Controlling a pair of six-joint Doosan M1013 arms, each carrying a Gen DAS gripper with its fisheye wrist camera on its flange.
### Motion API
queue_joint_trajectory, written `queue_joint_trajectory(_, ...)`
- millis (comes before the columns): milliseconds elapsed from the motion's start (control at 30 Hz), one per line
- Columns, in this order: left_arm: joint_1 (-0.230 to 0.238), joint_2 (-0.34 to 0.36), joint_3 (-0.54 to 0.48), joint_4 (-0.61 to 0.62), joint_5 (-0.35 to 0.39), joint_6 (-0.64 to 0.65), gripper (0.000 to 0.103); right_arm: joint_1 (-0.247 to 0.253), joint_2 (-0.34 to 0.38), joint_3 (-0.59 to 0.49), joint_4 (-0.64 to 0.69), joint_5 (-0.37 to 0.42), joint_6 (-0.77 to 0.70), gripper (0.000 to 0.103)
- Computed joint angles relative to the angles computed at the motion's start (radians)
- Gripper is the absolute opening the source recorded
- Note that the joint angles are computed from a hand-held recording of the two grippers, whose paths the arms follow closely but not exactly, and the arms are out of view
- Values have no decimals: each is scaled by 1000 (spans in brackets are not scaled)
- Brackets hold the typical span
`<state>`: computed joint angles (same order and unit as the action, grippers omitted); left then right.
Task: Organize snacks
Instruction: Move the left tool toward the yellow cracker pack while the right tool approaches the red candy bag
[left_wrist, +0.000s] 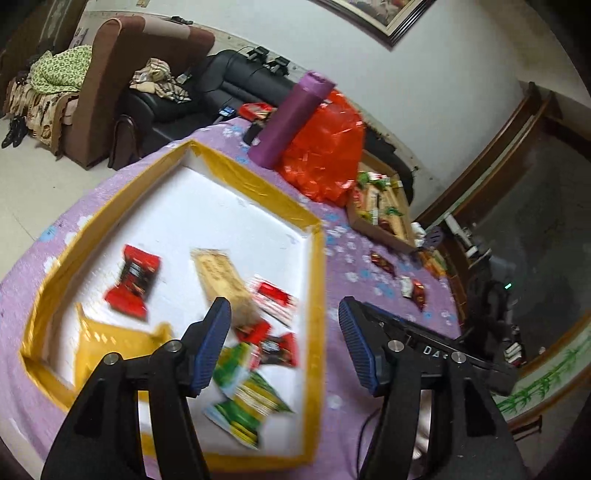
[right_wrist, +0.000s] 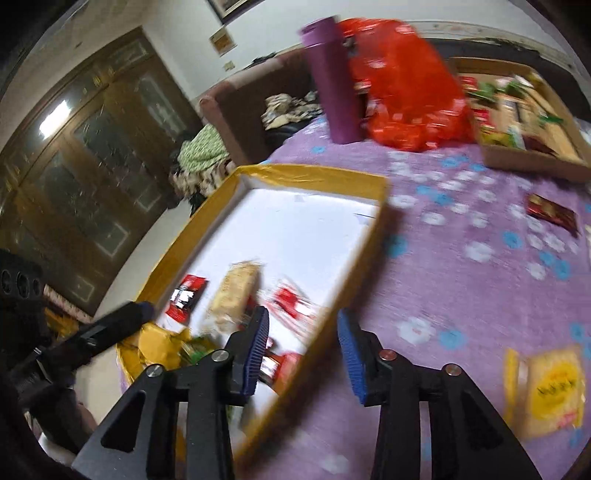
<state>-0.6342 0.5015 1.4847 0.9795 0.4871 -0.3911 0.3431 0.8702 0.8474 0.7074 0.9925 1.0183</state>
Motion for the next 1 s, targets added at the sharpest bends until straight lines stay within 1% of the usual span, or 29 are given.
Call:
queue_joint_trajectory(100,-20,0,-6,36,-15,-27,68,-50,-30,69,26,-35,12,46)
queue_joint_trajectory(167,-29,10,-27,3,-18,23,68,-82,-44,103,24,-63,33,46)
queue_joint_trajectory(267,-38,36,-72,-96,-25,155,68,-129,-51,124,-16,-101,102,48)
queue_joint_trajectory(333,-41,56,-105,-172,-30,246,68,-162,-46,117,-42,-116,173,49)
queue_joint_trajectory(400,-43,74,-132,-236,-30,321,68,-195,-36,101,-38,-129,223,49)
queue_joint_trajectory(467,-44,93,-161,-310,-23,402,68,-217,-32,90,-55,-159,267,52)
queue_joint_trajectory(533,-46,111,-192,-381,-8,479,68,-231,-16,64,-81,-185,320,61)
queue_joint_trajectory(567,-48,116,-202,-399,0,502,68,-235,-8,51,-86,-185,334,62)
queue_joint_trajectory(667,-53,129,-228,-436,25,557,68,-238,28,-15,-114,-167,365,63)
queue_joint_trajectory(800,-56,149,-264,-482,55,618,68,-227,90,-132,-208,-132,396,64)
queue_joint_trajectory(867,-56,157,-277,-505,66,644,68,-221,130,-210,-251,-104,443,64)
queue_joint_trajectory(933,-56,168,-293,-535,77,678,68,-220,184,-313,-270,-62,512,64)
queue_joint_trajectory(1000,-56,174,-302,-556,85,700,68,-220,261,-461,-296,9,580,64)
